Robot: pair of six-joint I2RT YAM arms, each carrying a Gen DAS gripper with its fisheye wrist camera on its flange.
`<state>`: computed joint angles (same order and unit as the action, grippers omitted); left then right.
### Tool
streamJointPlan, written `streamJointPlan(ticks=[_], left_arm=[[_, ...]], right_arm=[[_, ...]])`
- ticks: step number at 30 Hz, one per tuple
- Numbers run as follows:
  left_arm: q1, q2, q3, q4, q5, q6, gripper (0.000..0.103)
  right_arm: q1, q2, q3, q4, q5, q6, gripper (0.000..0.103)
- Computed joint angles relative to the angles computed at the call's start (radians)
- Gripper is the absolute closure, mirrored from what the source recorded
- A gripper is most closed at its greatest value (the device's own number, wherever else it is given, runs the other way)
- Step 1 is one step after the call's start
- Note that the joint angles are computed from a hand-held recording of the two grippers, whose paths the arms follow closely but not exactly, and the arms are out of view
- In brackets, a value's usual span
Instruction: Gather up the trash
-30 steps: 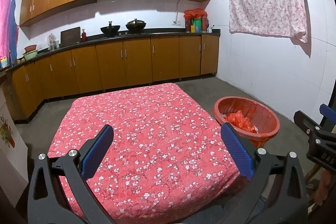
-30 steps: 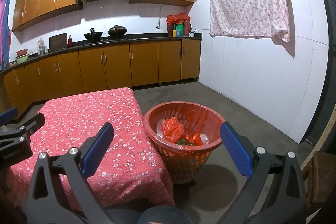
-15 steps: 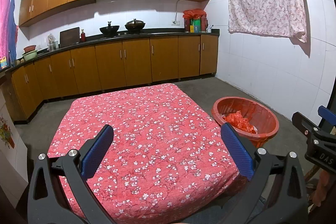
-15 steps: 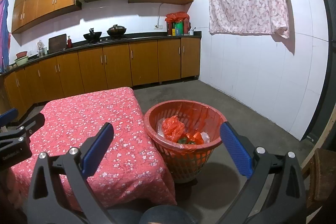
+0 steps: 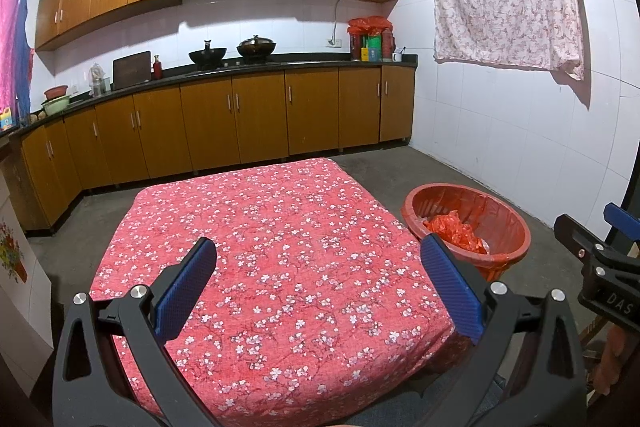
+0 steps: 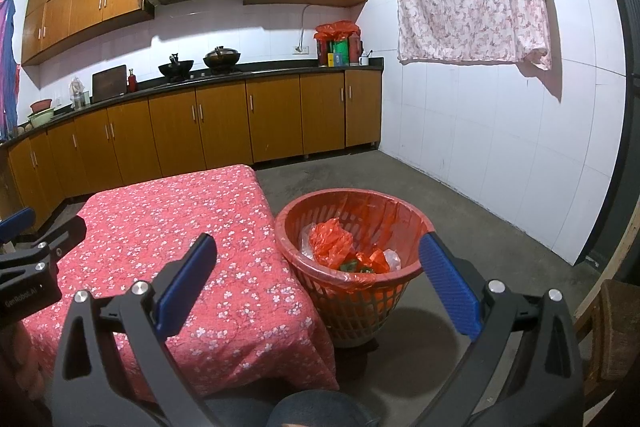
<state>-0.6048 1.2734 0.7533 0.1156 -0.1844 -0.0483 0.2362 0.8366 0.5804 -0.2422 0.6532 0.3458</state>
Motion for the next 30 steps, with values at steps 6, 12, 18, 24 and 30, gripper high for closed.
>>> streamJointPlan(ticks=[6, 12, 18, 24, 30], left_arm=[[0.001, 0.000, 0.001, -0.001, 0.001, 0.001, 0.002], [0.000, 0.001, 0.002, -0.003, 0.000, 0.000, 0.002], [-0.001, 0.000, 0.002, -0.003, -0.001, 0.000, 0.002], [-0.002, 0.000, 0.004, -0.005, -0.002, -0.002, 0.002], [-0.005, -0.001, 0.003, -0.007, -0.004, -0.001, 0.002]], right_arm=[[0.008, 0.009, -0.007, 0.012, 0.007, 0.007, 0.004], [0.009, 0.013, -0.010, 0.017, 0.007, 0.011, 0.004], [0.006, 0.011, -0.010, 0.016, 0.003, 0.011, 0.004], [0.005, 0.016, -0.016, 0.025, 0.002, 0.012, 0.004], [0.009, 0.019, -0.015, 0.026, 0.004, 0.016, 0.004]])
